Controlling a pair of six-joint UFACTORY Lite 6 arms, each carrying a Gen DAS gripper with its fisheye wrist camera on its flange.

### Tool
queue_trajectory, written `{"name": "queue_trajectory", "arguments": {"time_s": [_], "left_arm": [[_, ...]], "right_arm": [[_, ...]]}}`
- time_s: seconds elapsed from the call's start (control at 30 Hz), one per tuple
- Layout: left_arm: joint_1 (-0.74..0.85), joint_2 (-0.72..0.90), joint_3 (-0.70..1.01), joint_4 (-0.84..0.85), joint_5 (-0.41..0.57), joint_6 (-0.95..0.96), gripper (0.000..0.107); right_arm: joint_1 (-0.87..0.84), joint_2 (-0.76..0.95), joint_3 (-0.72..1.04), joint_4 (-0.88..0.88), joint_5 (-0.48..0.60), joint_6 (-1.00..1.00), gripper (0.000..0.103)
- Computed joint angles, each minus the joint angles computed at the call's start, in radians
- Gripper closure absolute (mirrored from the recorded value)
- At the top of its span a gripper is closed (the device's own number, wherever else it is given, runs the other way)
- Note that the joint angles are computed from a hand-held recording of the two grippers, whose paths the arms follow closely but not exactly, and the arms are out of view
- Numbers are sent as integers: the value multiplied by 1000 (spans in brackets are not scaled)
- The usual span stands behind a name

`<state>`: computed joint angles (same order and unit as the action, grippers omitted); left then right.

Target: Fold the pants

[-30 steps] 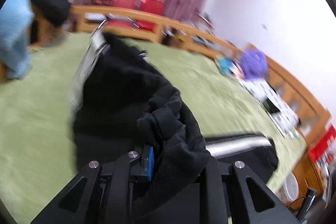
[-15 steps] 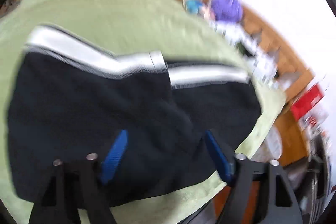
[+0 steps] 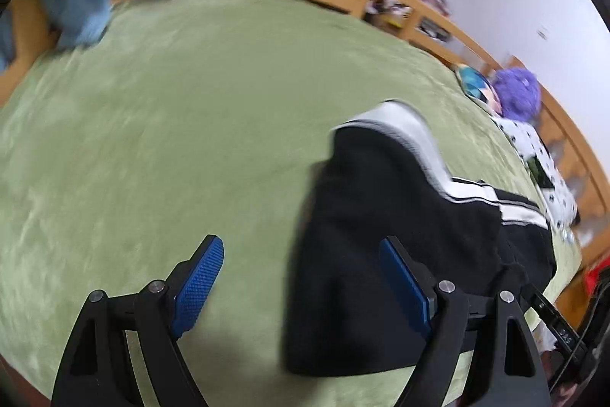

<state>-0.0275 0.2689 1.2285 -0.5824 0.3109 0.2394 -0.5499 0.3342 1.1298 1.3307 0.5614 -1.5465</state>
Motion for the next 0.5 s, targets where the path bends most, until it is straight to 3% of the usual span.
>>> {"name": "queue_trajectory", "arguments": {"time_s": [0.1,0.17,0.23,0.4,0.5], "left_arm": [[32,38,-17,-181,4,157,24],[25,46,-26,-217,-6,182,24],[30,48,-36,-279,-1,254,24],[82,39,-76,-505,56,500,24],[87,72,-43,-520,80,517,24]], "right_arm": [[66,52,58,-23,-46,45,46],[81,74,96,-97,-15,118,76],[86,43,85,-126,-13,80,83],[-67,26,83,-188,231,73,84],[-48,79,63,-257,141,86,80]]}}
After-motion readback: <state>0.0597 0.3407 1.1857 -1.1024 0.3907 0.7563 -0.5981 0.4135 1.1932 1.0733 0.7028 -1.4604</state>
